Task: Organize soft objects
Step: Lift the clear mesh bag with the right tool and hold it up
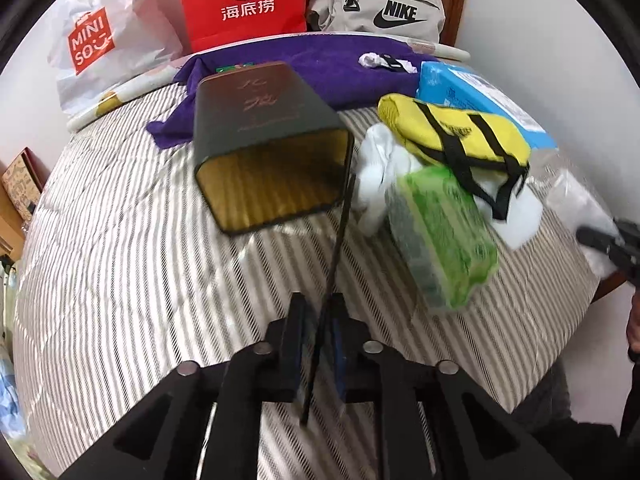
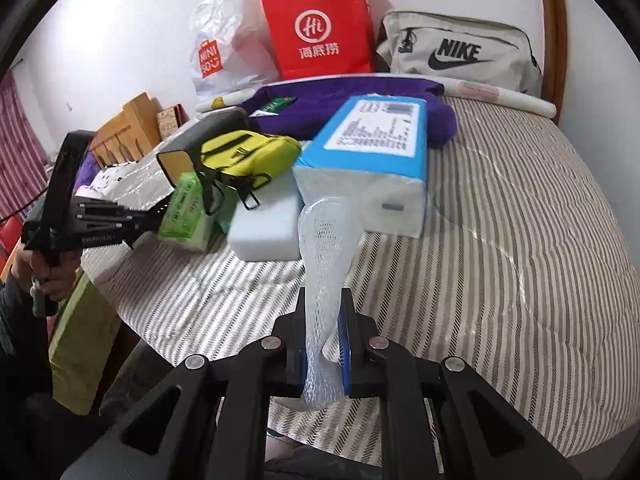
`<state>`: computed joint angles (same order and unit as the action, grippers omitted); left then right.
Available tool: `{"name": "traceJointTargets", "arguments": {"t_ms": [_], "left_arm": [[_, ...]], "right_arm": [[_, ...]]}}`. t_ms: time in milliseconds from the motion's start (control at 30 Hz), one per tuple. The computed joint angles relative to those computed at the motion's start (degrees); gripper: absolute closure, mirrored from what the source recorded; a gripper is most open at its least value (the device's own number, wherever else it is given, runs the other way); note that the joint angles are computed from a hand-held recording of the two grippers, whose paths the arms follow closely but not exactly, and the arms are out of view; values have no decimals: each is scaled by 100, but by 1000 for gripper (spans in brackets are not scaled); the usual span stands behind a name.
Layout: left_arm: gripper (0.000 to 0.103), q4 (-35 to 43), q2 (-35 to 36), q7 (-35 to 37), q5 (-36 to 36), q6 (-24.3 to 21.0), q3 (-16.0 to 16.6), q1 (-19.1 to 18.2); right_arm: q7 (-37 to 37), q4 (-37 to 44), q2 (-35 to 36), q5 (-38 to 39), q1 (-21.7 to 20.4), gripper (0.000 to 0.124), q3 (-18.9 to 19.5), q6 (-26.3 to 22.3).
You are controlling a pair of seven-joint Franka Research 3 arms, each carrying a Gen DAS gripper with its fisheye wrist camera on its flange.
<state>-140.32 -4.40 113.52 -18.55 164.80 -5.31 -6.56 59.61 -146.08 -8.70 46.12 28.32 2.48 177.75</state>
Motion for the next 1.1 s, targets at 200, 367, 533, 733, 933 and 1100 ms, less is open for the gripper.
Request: {"name": "traceJointTargets", "arguments": {"t_ms": [200,367,533,733,933,1100], "left_arm": [[98,117,168,94,-241,185,-81,-35],[99,-55,-55,419,-882,77,-12,-62],[99,-280,-331,315,-1063,-90,162,-127],[99,-371,-495,189,-1310,-243,368,-215],[99,-473,-741,63,-1330,-216,451,-278],[99,-448,-938,-14,-1225,-221,525,-364]], "right_arm": [[1130,-24,180,-1156,-557,112,380,-6],[1471,20,266,-1416,-548,112,298,-125],[1838,-7,258,-1723,-613,114,323,-126],[2091,5,147,-2004,-642,114,338,-267],[2086,17,-184,-2158,-600,114,309,-471],[1757,92,-447,-1944,-401,114,119,-503]]}}
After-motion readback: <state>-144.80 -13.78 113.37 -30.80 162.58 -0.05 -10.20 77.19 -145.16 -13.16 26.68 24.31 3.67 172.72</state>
